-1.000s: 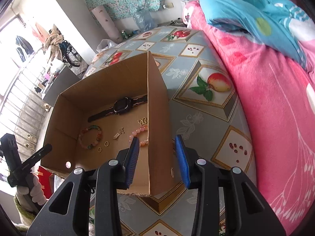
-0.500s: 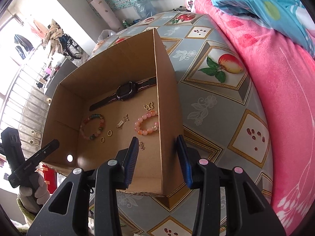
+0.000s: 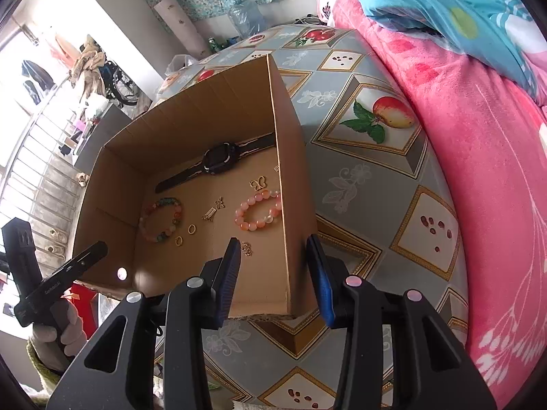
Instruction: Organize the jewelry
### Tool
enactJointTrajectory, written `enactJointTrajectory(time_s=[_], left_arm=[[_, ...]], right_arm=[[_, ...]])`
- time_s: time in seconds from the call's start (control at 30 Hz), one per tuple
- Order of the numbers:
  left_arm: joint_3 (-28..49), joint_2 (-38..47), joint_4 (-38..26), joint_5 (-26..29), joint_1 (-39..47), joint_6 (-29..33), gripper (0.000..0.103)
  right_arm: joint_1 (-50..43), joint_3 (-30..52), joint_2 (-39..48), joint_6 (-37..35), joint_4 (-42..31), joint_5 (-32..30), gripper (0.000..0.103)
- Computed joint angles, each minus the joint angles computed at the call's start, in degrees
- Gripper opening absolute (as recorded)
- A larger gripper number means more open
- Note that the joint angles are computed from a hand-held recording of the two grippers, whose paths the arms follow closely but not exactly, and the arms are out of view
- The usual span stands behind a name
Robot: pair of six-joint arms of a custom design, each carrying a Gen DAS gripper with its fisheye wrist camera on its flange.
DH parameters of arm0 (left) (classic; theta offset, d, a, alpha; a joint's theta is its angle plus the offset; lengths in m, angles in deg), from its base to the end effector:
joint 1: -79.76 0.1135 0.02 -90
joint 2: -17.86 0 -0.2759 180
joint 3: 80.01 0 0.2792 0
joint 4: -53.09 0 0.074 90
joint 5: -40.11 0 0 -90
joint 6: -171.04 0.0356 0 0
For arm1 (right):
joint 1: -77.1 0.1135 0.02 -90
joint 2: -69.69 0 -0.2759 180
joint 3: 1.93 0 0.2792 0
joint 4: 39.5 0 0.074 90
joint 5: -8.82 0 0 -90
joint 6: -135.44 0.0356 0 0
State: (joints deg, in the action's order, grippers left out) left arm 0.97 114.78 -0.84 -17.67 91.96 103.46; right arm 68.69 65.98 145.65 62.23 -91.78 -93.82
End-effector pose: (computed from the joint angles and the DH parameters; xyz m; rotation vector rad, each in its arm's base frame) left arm 0.3535 0.0570 0.2130 0.3625 2.5647 -0.5767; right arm 0.2814 -0.0337 0.2476 0.4968 2.5750 0.3403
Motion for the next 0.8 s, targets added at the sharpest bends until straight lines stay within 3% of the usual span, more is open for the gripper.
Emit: enactJointTrajectory(time_s=[0.8], left_arm=[[-2.0,-2.6,1.9,-4.5,-1.4,-1.6,0.077]], right_arm=[[-1.1,-3.6,-6.2,0.6,-1.0,-2.6,0.040]])
